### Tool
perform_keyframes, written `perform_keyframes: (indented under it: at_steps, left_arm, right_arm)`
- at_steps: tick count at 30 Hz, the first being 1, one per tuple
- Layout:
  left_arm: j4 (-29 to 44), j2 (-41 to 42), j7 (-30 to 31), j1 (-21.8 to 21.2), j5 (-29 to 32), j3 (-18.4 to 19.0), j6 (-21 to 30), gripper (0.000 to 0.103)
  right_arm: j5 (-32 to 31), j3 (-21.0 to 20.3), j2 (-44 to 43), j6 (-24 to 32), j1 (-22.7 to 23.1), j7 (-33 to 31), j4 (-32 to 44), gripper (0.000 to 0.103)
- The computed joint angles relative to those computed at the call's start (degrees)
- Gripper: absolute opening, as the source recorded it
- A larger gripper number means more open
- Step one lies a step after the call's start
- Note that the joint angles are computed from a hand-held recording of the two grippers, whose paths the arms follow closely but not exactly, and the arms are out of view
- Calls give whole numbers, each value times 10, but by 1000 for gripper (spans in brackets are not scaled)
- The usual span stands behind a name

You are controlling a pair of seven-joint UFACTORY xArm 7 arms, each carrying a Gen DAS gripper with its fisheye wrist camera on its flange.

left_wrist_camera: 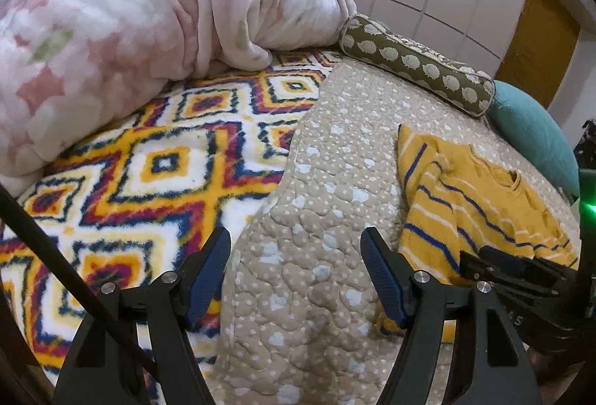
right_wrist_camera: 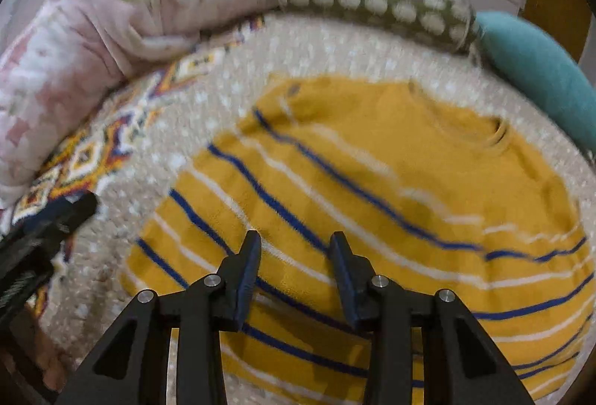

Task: Fold small clothes

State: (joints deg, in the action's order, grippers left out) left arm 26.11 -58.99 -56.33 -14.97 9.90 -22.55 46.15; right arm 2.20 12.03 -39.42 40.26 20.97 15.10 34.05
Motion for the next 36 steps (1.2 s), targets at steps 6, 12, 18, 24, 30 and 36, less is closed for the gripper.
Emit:
perform_keyframes:
  at_steps: [6,12,18,24,30,36]
  left_arm:
    - [0,-2,-4,1,2,-3,0,71]
    - [2,-3,-7,3,7,-6,2,71]
    - [4,-2,-7,3,10,-8,5,71]
    - [4,11,-10,3,8,-7,-6,71]
    - [22,74,-7,2,7,-7,-65,71]
    - [73,183,-2,15,41,-29,-58,66]
  right_arm:
    - [-9,1,-32,-6,7,-1,-13,45]
    - [-14,14,-124,2,20,-9,-59,47]
    - [-36,52,-185,13,51,-24,-99,57]
    - [-37,39,-165,-17,35,-3,-90,57]
    - [-53,20,-116,-36,-22,9,-58,57]
    - [-40,-21,-11,-49,-31,-30,9,57]
